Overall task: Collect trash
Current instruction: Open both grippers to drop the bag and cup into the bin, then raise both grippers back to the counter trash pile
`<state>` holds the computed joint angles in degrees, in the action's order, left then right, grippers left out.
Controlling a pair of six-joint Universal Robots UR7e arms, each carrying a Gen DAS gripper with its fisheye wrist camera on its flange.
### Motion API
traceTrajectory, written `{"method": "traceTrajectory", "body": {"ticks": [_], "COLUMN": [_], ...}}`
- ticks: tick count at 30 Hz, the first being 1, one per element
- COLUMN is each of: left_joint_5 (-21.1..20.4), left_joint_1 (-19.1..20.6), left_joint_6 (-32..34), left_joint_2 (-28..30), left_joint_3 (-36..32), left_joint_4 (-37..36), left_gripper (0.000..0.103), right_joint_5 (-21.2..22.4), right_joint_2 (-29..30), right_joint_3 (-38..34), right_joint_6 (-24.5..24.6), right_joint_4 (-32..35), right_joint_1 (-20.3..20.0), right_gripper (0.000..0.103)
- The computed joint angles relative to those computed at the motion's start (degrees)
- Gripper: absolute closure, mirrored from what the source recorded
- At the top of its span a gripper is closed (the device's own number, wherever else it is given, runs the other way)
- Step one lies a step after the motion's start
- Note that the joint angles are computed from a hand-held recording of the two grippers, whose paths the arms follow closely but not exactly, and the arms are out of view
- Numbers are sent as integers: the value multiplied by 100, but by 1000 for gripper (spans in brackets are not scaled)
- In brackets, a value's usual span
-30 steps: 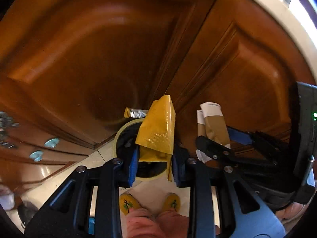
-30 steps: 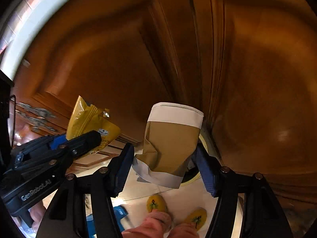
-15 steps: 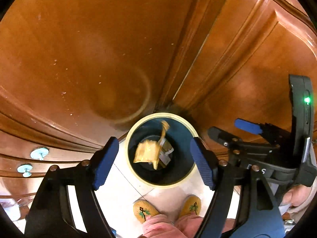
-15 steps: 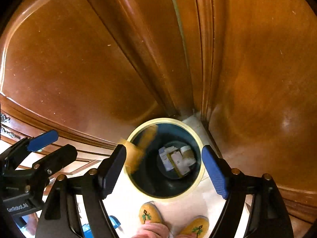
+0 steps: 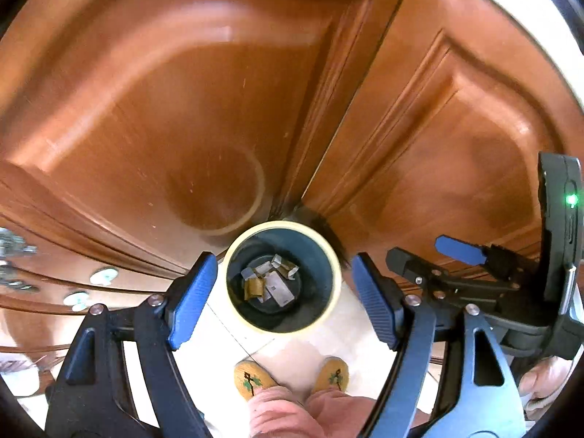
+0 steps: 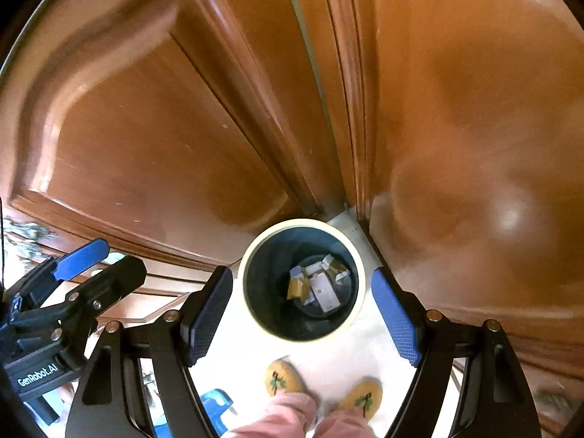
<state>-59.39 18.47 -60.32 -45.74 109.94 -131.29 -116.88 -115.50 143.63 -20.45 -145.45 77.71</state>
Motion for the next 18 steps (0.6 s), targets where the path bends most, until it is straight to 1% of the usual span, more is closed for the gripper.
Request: {"method": "traceTrajectory", "body": {"ticks": [5,7,9,12,16,17,18], "left_joint_5": [107,246,469,764,923,954,989], "left_joint_1": [-317,-453,-609,-836,-1012,-1058,-1090], "left_joint_6": [-363,-572,-752,-862,-745,-700,-683], "left_joint_2": [-352,-454,-504,-508,-476,-419,-340], "left_joint_3": [-578,-922,-1311,-1904,-2639,-2899,-3215], "left_joint_4": [999,1529,2121,2855,3496,3725,3990], "left_gripper": [29,29,29,29,29,29,29], "right_joint_5": [-409,-561,-657,-807,-963,-986,-1011], "right_joint_2": [-390,-460,-464,-342,-62,24,111], "right_joint_3": [-656,-1020,-1413,-2006,-2831,-3107,-3305], "right_joint_6": [1036,1448,1870,2373,2859,3020,3081], "right_joint_4": [1646,2309,2932,3605,4282,4524,4606], "right_joint_1": [1040,1505,1975,2677,3495,3721,3888], "right_gripper": [23,23,23,23,23,23,23]}}
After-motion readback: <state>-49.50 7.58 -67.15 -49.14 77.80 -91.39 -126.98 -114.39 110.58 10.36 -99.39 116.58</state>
